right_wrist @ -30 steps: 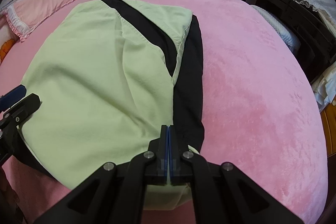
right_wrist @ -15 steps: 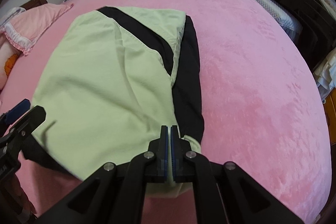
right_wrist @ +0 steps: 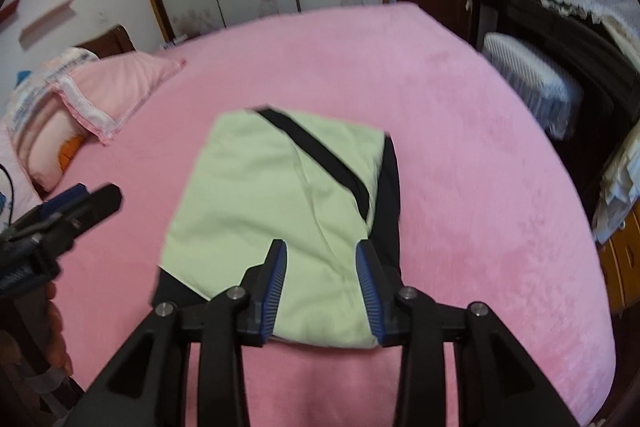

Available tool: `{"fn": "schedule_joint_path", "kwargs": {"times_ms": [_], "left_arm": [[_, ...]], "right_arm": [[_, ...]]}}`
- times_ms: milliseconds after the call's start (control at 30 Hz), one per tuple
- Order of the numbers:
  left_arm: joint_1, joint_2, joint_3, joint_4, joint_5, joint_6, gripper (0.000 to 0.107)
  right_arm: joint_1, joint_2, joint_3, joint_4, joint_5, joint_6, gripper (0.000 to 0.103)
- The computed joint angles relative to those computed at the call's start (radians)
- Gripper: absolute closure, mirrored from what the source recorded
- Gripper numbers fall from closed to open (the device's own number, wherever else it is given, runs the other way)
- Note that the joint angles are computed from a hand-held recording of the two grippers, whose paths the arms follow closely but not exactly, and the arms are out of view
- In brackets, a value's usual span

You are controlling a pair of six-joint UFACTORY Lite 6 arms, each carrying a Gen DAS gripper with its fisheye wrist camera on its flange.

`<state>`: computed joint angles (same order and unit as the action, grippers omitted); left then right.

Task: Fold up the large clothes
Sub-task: 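Open both grippers and withdraw from the bundle, then grasp the green bundle with both grippers and lift it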

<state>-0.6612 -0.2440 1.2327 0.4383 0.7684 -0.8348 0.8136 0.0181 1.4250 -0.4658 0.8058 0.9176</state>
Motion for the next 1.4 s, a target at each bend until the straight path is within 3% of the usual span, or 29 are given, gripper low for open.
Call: {"fn": "schedule_joint_path", "kwargs": {"times_ms": [33,100,233,367,700,833,933,1067,1400], "left_arm": [[0.006,0.002,0.024,-0.020,0.011,0.031,0.004],[0.023,0.009,0.078,-0.061,0.037,0.099,0.004],[0.077,0.043,0.168,-0.135,0.068,0.226,0.004],[0.179,0.074,0.187,-0.274,0.039,0.380,0.004],[0.406,0.235,-0.006,-0.736,-0.127,0.841,0.004],[0.484,0.320,-0.090,-1.019,-0.176,1.109,0.004],[0.507,0.389,-0.111,-1.122,-0.208,1.209,0.004],[0.539,0.485,-0.109,-1.297,-0.218,1.368,0.004],[0.570,0.656,-0.057,-1.503,-0.176,1.588,0.004]], "right_arm": [[0.002,-0.001,0.032,0.002,0.017,-0.012,0.061],[0.002,0.010,0.098,-0.001,0.049,-0.026,0.045],[-0.020,0.022,0.206,0.012,0.075,-0.071,0.034],[-0.088,0.054,0.257,0.087,0.042,-0.157,0.021],[-0.285,0.137,0.030,0.364,-0.216,-0.407,0.020],[-0.357,0.207,-0.064,0.571,-0.324,-0.605,0.020],[-0.399,0.278,-0.087,0.714,-0.363,-0.751,0.020],[-0.458,0.371,-0.064,0.978,-0.348,-1.014,0.020],[-0.583,0.628,0.084,1.554,-0.151,-1.558,0.018]]}}
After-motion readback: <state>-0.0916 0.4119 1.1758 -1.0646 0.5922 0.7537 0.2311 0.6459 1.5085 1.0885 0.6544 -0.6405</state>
